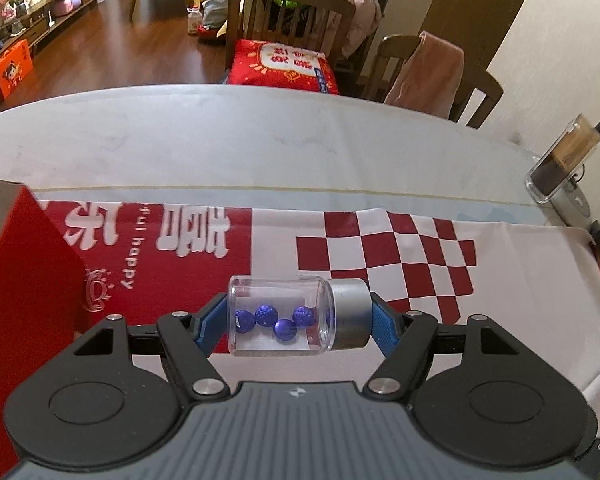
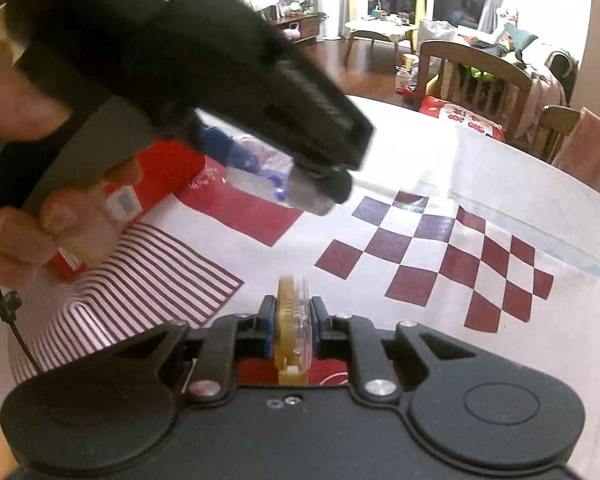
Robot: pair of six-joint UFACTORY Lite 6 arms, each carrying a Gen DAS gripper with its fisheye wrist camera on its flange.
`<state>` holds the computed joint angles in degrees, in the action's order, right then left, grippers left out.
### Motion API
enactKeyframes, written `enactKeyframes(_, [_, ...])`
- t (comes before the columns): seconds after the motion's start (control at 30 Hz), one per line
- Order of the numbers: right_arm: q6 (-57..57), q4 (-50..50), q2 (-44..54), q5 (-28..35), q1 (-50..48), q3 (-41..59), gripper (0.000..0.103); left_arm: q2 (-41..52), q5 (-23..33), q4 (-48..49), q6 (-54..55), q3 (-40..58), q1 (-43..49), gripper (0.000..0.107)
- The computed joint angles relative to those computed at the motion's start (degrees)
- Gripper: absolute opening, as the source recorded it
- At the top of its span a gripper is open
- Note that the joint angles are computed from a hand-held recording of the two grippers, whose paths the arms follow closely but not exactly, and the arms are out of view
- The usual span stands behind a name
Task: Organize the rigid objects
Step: 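Carry the bead jar with the left tool while the right tool carries the yellow lid over the box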
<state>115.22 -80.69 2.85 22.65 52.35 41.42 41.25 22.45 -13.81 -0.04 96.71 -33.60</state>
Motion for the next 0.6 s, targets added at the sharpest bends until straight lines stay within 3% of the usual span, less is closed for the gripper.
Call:
enactKeyframes(0.27, [-14.3, 18.4, 1.0, 4.5, 4.2, 8.6, 0.015, -12.6, -1.8, -12.4, 15.3, -13.6, 4.2, 0.072])
enactKeyframes(0.6, [-20.5, 27.3, 8.2, 15.2, 9.5, 24.1, 0.015, -26.7, 4.1, -31.1, 40.6, -25.8, 14.8, 0.072])
